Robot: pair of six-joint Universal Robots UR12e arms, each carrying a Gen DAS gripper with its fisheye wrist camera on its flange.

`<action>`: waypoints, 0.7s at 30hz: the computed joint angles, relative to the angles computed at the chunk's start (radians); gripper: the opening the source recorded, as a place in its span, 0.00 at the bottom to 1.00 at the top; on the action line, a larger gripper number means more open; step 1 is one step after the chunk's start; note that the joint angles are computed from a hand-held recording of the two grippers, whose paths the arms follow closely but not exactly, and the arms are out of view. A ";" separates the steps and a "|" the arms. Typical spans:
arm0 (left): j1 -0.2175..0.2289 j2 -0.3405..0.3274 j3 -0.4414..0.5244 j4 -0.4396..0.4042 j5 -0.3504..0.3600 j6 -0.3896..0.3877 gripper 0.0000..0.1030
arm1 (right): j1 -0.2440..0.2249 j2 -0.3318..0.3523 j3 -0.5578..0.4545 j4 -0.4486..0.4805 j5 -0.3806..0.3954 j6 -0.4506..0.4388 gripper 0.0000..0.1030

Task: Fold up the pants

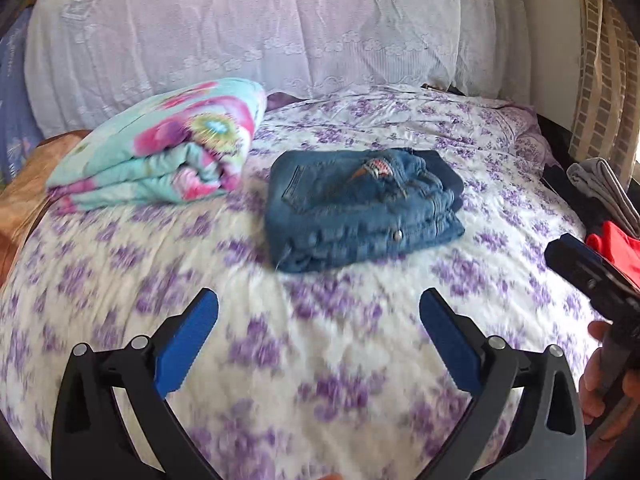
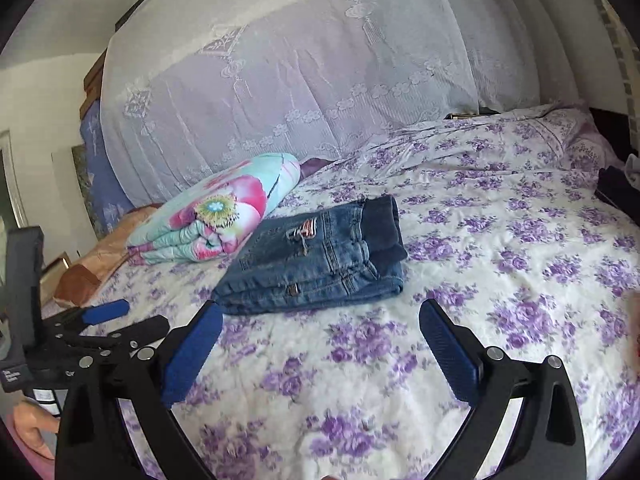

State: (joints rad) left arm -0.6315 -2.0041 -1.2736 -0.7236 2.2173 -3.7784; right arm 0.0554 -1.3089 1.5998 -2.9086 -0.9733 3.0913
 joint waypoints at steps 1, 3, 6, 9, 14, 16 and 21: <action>-0.010 0.006 -0.017 0.000 0.019 -0.024 0.96 | 0.004 -0.010 0.011 0.023 -0.021 -0.031 0.97; -0.018 0.008 -0.024 -0.026 0.014 -0.060 0.96 | 0.017 -0.023 0.024 0.071 -0.075 -0.087 0.96; -0.030 0.013 -0.048 0.001 0.018 -0.049 0.96 | 0.024 -0.027 0.032 0.090 -0.110 -0.110 0.96; -0.039 0.007 -0.052 0.003 0.060 -0.048 0.96 | 0.017 -0.031 0.045 0.075 -0.096 -0.096 0.97; -0.040 0.005 -0.053 -0.006 0.060 -0.050 0.96 | 0.023 -0.034 0.048 0.086 -0.111 -0.118 0.96; -0.043 0.003 -0.053 0.002 0.065 -0.038 0.96 | 0.030 -0.035 0.048 0.092 -0.120 -0.146 0.96; -0.048 -0.003 -0.046 -0.002 0.082 -0.019 0.96 | 0.042 -0.041 0.056 0.075 -0.142 -0.187 0.96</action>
State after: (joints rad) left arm -0.6795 -2.0071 -1.3197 -0.7254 2.2992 -3.7971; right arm 0.0971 -1.3498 1.6562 -2.8339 -1.1153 2.9045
